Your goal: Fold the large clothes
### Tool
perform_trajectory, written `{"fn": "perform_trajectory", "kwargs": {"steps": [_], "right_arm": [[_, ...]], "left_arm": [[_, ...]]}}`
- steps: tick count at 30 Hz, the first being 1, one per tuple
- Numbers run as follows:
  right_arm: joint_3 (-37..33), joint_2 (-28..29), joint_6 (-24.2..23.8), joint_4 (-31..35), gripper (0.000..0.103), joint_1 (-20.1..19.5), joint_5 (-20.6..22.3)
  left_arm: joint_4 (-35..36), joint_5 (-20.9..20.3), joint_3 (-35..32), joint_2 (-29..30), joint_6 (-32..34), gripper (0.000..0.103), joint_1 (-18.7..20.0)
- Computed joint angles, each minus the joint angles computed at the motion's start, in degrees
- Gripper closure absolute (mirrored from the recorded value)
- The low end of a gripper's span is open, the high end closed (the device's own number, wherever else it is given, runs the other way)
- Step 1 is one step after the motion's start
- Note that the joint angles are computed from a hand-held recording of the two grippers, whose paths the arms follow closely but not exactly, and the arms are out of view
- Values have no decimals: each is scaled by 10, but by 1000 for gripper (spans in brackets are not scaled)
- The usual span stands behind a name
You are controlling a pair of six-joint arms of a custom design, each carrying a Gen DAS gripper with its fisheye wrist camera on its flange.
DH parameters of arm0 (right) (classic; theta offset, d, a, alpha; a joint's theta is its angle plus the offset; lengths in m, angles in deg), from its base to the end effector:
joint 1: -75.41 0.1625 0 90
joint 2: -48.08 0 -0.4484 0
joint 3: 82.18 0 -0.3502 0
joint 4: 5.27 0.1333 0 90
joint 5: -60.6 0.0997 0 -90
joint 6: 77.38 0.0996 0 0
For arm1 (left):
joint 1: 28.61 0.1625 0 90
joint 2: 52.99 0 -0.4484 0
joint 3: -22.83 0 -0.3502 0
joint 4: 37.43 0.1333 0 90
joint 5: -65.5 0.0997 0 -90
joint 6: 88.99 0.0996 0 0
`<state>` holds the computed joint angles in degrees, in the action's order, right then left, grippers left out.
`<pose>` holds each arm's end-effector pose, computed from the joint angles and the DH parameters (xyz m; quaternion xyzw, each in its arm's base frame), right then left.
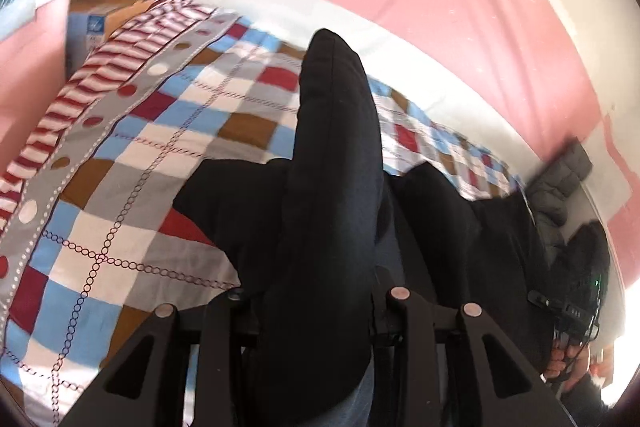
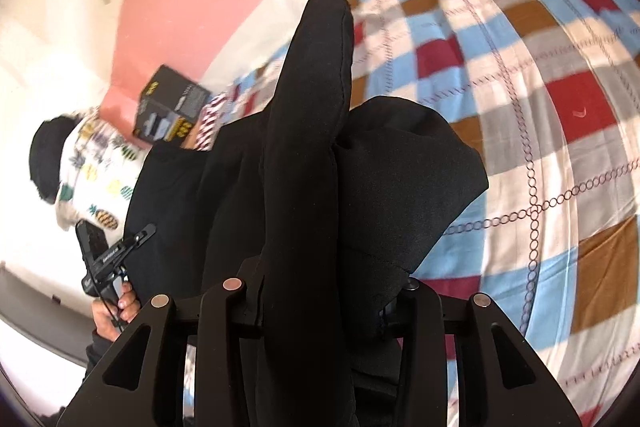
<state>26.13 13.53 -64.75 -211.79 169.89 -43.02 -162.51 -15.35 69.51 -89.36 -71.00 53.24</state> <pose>0.1569 -0.5957 0.0772 -0.1088 -0.9192 0.3744 0.0553 0.0289 -0.8500 0.3182 0.2035 0.9523 -0.2063 0.0960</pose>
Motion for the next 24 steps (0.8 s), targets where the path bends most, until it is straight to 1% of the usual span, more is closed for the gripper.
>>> {"fn": "perform_trajectory", "kwargs": {"steps": [1,3,4,6,8,9,10,12,15,16,17,18,19,20,22,23,24], "right_arm": [[7,1,8,-5,63,-13,11],[17,0,18,-7,59,-28,19],[24,1,23,-9,55,-37,22],[33,6,36,-16,48,-48,24],[35,9,49,-25,38,-52,27],[36,9,55,-25,37,-53,25],[35,6,61,-18,36,-48,15],[33,-1,69,-4,35,-35,-15],[37,-10,58,0,35,-8,-64],[42,-14,53,-3,35,9,-100],[43,-13,48,-7,35,19,-122],[46,-13,39,-17,35,32,-146],[50,-10,20,-44,35,48,-171],[46,-3,1,-64,35,69,-218],[31,13,-47,-100,35,98,-273],[23,20,-66,-106,35,106,-286],[12,26,-77,-96,35,111,-294]], "left_arm": [[10,-3,-19,11,-9,68,8],[23,8,-50,32,-19,64,23],[34,12,-62,40,-28,62,30],[45,18,-81,56,-40,50,45],[48,-4,-94,65,-53,44,58],[52,-9,-99,68,-57,42,61],[59,-10,-106,70,-63,41,61],[75,-5,-114,69,-66,41,59],[79,-9,-107,53,-66,41,57],[72,-10,-98,45,-68,42,57],[51,-9,-76,31,-69,42,57],[11,-9,-47,14,-69,44,56],[-25,-11,-23,1,-70,44,57],[-69,-15,11,-19,-74,44,57],[-111,-31,56,-46,-74,44,56],[-122,-36,80,-58,-59,44,53],[-130,-28,102,-68,-42,44,47]]}}
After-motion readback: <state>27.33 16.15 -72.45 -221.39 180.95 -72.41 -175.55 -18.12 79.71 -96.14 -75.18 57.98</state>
